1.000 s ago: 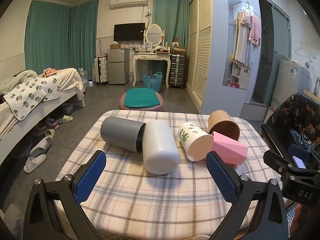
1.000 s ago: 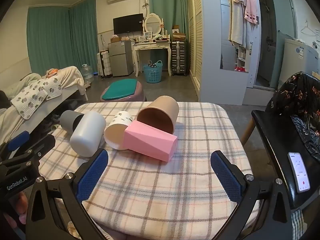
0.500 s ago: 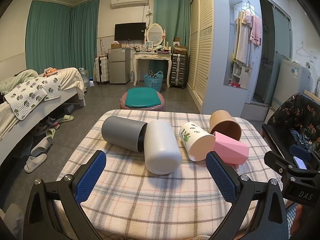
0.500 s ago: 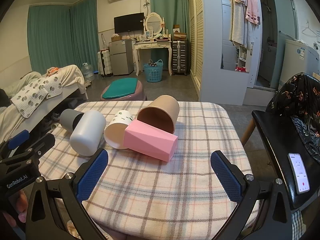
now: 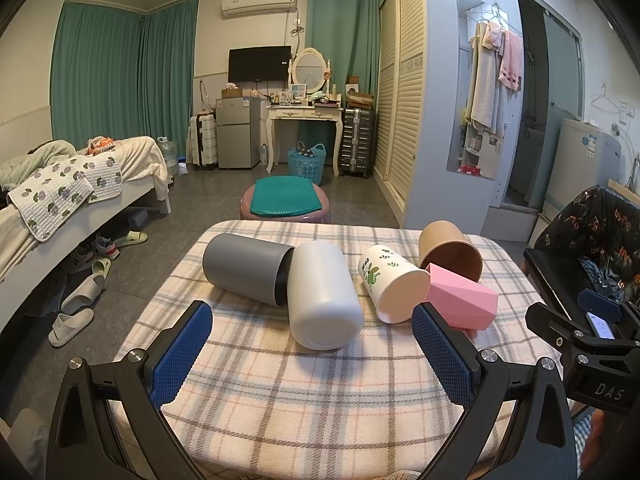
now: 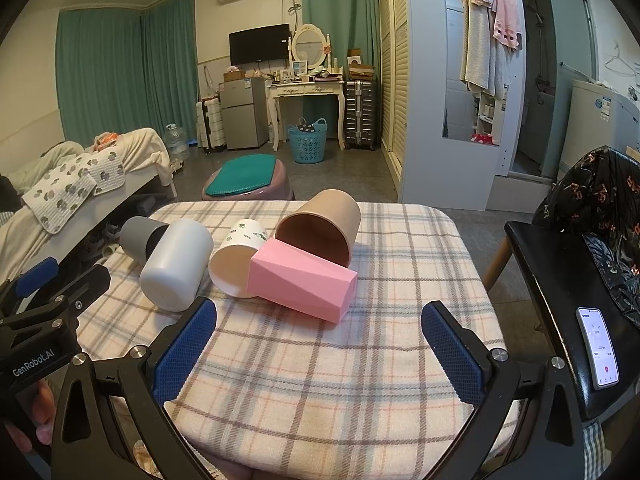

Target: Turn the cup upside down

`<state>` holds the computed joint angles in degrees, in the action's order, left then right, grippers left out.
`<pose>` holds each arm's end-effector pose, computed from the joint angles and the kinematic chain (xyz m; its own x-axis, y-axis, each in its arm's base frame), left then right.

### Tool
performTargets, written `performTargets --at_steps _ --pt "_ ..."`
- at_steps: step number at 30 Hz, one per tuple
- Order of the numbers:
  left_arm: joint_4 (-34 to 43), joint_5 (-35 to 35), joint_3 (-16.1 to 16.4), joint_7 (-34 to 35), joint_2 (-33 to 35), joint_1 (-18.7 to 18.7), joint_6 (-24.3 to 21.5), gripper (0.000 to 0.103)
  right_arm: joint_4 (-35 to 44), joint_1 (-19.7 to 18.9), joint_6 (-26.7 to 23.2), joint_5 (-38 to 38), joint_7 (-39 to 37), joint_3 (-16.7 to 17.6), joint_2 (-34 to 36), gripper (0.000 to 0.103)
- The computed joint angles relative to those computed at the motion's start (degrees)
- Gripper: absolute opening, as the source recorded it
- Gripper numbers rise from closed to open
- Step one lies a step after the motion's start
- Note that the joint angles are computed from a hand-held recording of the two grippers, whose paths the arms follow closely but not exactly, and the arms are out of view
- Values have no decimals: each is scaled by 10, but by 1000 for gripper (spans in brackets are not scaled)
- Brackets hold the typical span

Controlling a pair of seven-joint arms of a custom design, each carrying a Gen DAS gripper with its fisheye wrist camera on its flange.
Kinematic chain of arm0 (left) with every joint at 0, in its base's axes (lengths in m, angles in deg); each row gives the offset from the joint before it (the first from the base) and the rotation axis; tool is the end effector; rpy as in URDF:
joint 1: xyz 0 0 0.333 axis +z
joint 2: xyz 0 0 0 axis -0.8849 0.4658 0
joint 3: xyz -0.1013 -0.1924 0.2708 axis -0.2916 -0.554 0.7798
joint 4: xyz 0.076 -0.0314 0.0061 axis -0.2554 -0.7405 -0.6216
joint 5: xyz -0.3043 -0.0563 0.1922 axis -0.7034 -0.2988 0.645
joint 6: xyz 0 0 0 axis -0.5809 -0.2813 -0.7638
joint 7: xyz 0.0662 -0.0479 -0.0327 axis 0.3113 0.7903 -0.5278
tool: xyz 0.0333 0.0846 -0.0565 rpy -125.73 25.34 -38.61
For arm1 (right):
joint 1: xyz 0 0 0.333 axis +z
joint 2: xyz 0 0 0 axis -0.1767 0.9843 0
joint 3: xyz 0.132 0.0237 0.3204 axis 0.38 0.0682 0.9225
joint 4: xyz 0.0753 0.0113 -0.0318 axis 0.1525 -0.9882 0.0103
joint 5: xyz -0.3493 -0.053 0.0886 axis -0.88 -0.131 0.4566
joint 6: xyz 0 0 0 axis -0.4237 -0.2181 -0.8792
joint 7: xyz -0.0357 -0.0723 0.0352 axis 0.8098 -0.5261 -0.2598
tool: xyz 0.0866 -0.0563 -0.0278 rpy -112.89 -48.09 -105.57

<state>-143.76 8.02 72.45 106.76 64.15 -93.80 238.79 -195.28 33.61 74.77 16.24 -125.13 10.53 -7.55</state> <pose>0.5207 -0.3784 0.4108 -0.5264 -0.8490 0.0454 -0.4514 0.2339 -0.8611 0.4093 0.4382 0.4191 -0.4939 -0.8685 -0.0418 -0.4899 0.3176 -0.8118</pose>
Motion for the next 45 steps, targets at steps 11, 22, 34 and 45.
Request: performTargets --at_steps 11,22,34,45 --pt "-2 9 -6 -5 1 9 3 103 4 0 1 2 -2 -1 3 103" --pt "-3 10 -5 -6 1 8 4 103 -2 -1 8 0 -1 -1 2 103" --pt "-3 14 -7 -7 1 11 4 103 -1 -1 8 2 -1 -1 2 103" --pt "-4 14 -8 -8 1 11 5 103 1 0 9 3 -2 -1 4 103"
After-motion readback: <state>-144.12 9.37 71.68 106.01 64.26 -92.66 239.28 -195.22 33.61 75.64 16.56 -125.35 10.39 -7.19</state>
